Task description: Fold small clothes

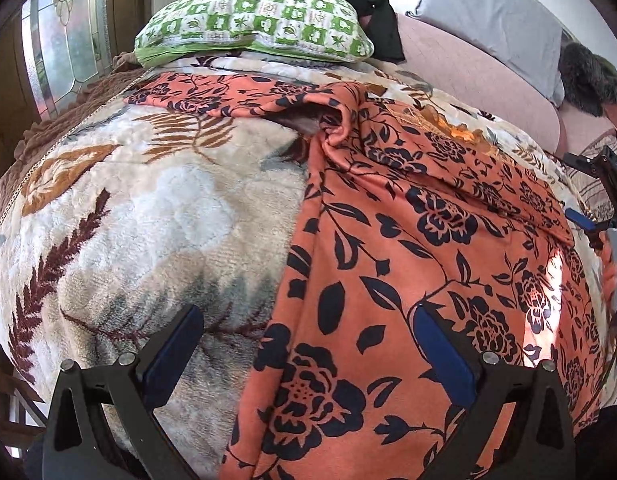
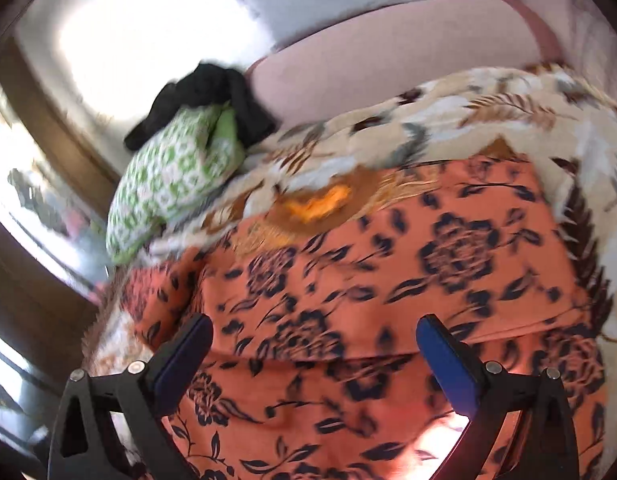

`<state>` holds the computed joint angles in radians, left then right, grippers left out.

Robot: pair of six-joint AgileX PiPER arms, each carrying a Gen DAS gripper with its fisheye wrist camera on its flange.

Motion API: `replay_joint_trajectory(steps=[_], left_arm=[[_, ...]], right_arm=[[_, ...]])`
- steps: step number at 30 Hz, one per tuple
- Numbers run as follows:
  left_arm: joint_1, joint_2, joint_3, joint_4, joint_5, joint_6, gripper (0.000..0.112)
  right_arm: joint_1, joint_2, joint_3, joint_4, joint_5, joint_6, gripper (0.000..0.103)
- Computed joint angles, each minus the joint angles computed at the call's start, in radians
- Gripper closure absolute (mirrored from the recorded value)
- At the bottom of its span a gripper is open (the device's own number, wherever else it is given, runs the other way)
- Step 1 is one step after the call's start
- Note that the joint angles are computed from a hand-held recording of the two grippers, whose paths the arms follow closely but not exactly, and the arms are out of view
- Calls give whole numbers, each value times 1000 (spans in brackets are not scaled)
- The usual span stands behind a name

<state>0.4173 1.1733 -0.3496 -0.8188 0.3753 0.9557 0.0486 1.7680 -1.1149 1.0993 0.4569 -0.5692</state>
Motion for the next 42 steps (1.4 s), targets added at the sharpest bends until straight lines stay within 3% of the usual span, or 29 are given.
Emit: replay_joint_trajectory(steps=[3,5,8,10,12,14,15,17,20,23,28,31,37,42], left_arm=[[-57,15,0,78,-41,-101,9],[-78,9,2,118,-55,-145,9],[-114,28,-9,172,-72,-218,9],[-134,39,-20,201,-68,-265,9],[-127,46,-41,179,-29,-253,9],[-61,59,-84,106,56,-177,9],[-22,64,-104,69,96,-136,9],[104,107,-171,-47,213,3,9],[253,313,-375,-148,419,58,9],[309,540,-620,-220,528,-19,9],[316,852,-1034,-204,530,-289,9],[310,987,-1253,-141,499,-457,10],[293,1213,-1606,6,528,-691,13],[288,1304,-1750,31,519,-757,19]], right_arm=[[-179,90,12,150,73,-36,0],[-289,158,20,292,208,-80,1],[-330,138,3,373,337,-191,1],[-325,152,-56,369,365,-202,1],[-314,189,-117,343,331,-190,1],[-292,273,-161,231,205,-72,1],[-291,287,-150,221,185,-50,1],[-286,218,-98,272,173,-126,1],[-258,87,31,343,188,-281,1],[-201,-33,159,378,203,-414,1],[-74,-41,273,444,89,-555,1],[-86,-11,277,401,111,-537,1],[-140,5,282,431,156,-593,1],[-132,5,282,429,142,-610,1]])
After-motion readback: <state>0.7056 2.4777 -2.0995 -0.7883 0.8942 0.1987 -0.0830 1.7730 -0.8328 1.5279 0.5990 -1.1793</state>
